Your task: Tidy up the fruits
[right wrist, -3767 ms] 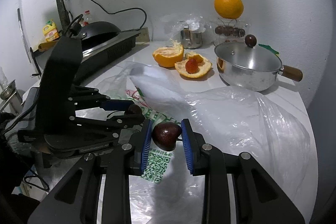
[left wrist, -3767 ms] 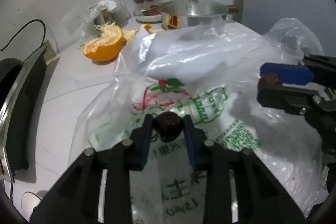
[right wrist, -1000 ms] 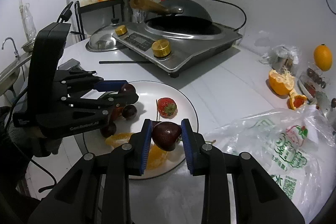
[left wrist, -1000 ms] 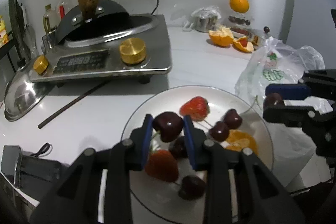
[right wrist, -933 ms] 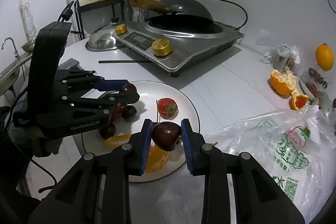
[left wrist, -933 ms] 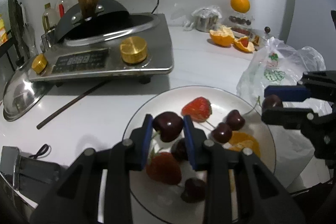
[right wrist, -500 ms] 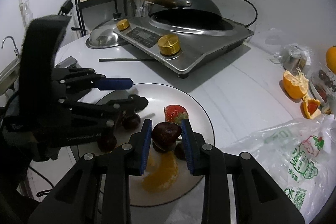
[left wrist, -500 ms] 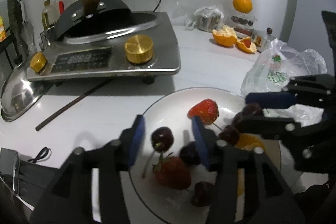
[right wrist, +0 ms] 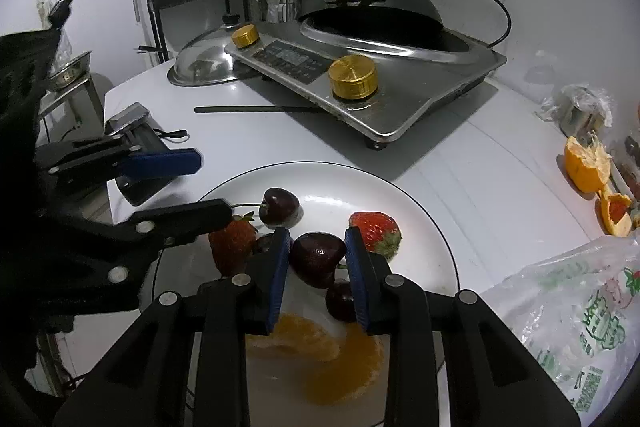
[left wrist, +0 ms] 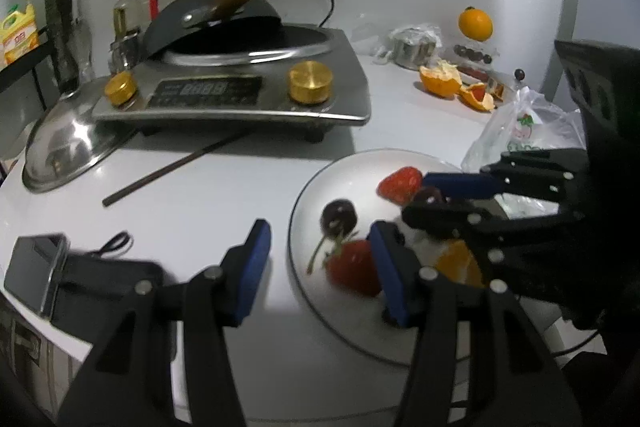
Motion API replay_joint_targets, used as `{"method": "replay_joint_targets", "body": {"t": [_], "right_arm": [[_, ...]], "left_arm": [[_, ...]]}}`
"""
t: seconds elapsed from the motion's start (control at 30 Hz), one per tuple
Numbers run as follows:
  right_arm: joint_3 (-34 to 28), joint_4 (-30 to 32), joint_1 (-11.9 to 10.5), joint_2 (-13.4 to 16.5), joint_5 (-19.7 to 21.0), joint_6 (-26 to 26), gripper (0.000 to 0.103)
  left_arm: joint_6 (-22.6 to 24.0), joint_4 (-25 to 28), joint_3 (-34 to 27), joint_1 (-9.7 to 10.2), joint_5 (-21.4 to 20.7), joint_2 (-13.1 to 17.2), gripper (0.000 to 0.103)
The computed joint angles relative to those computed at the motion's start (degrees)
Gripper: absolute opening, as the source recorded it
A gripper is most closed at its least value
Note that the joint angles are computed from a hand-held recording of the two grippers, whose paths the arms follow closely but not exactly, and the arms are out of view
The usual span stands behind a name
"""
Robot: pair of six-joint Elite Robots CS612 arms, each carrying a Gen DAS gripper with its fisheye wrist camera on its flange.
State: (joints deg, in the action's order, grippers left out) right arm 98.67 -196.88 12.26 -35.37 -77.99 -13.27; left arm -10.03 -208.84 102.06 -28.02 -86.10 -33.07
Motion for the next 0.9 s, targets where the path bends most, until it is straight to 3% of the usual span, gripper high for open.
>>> {"method": "replay_joint_targets", "body": {"t": [0.23,0.33,0.47,0.5,0.57,0.9], "right_arm": [[-0.32,0.26,0.49,0.11,-1.08,0.53,0.032],[-0.14,-0.19,0.55,0.04,-1.12,0.78,0.043],[0.67,-1.57,0.55,-0.37,-1.46,1.58,0.048],[0.96,-1.99,0.55,-0.51,-1.56,1.75,0.049],[1.49,-2.76,0.53,-0.77,-1.88,2.01,0.049],[5.42,-7.41,0.27,-2.86,-2.68,2.52,0.049]], "left_arm": [[-1.06,-1.07,1.97,-0.23,0.06,-0.32,0.054],[-1.35,-1.54,2.44,-0.35,-0.05,-0.42,0.054],[-1.42,-1.81,2.95,-0.53,-0.03,-0.65,0.055],[-1.36,-2.13,3.22,-0.65,0.11,-0.77,0.057],[-1.53,-2.74,3.59,-0.76,0.22,-0.93,0.070],[-3.13,-6.13,5.96,-1.97,2.02,-2.26,0.072]]}}
